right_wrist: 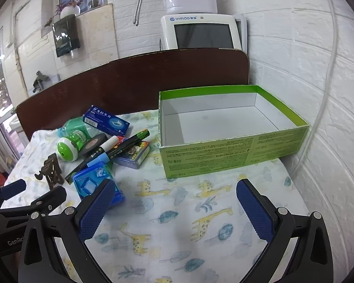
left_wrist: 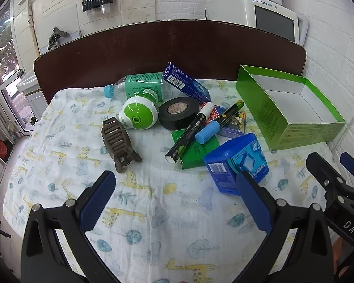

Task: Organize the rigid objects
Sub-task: 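Move the right tool toward the blue square container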

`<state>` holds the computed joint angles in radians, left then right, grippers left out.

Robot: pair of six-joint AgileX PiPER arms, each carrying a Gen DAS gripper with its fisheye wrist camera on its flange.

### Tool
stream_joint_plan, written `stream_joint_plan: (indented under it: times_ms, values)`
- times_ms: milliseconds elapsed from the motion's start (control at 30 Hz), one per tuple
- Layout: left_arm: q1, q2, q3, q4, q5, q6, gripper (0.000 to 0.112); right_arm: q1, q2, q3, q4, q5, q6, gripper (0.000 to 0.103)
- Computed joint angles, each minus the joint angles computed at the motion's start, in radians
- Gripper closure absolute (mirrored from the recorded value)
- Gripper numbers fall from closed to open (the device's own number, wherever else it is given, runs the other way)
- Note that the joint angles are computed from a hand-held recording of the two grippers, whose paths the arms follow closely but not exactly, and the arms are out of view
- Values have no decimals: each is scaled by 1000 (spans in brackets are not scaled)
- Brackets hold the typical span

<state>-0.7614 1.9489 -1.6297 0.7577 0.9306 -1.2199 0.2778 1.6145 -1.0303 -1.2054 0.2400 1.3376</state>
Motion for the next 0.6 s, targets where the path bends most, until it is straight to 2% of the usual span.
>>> stream_joint_plan:
  times_ms: [267, 333, 467, 600]
  values:
    - [5, 3, -4, -17, 2, 18, 11, -10, 6, -5, 80, -24, -79, 0]
    - [10, 6, -8, -37, 5, 31, 12, -12, 3, -2, 87, -38, -92, 6]
    - [24, -24, 33, -70, -44, 26, 16, -14, 0, -16, 257, -54, -269, 9]
    - [13, -26, 42, -51, -51, 25, 18, -17, -5, -7, 184, -82, -206, 9]
